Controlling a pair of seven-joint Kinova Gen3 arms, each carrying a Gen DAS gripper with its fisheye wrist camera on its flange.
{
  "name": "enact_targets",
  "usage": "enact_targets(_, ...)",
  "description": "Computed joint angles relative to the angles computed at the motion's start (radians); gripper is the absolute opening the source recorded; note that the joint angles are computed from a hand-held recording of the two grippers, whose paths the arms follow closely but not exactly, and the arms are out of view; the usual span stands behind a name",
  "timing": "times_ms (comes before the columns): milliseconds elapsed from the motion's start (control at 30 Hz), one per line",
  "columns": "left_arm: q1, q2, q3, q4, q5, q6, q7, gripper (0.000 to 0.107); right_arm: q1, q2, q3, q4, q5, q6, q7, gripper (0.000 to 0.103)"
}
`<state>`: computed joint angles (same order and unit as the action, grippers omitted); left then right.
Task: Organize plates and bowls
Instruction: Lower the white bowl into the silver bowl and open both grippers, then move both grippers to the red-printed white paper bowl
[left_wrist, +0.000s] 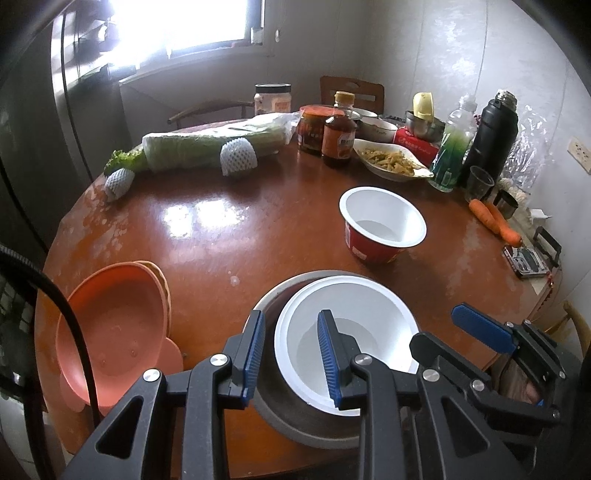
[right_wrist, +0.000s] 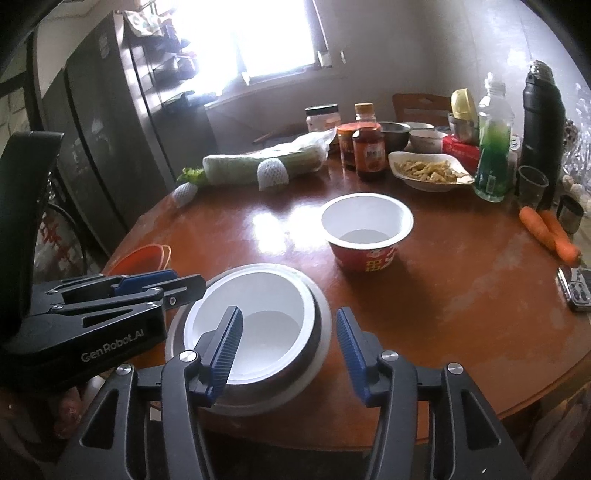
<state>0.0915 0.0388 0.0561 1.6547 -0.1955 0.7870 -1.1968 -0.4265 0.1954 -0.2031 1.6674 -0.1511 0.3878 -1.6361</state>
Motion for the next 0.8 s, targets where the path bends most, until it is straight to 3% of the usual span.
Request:
enact_targets(300,0.019,0.008,0.009,-0.021,-0.036,-0.032,0.006,0.035,0.002,-0.017,0.026,0.008,0.024,-0.016,-0.029,0.056)
enact_targets(800,-0.016,0.068,-0.008,-0.085,0.106,-0.074,-0.139,0.036,-0.014,0.022,0.077,-0.037,0.132,-0.007,-0.164,0.057)
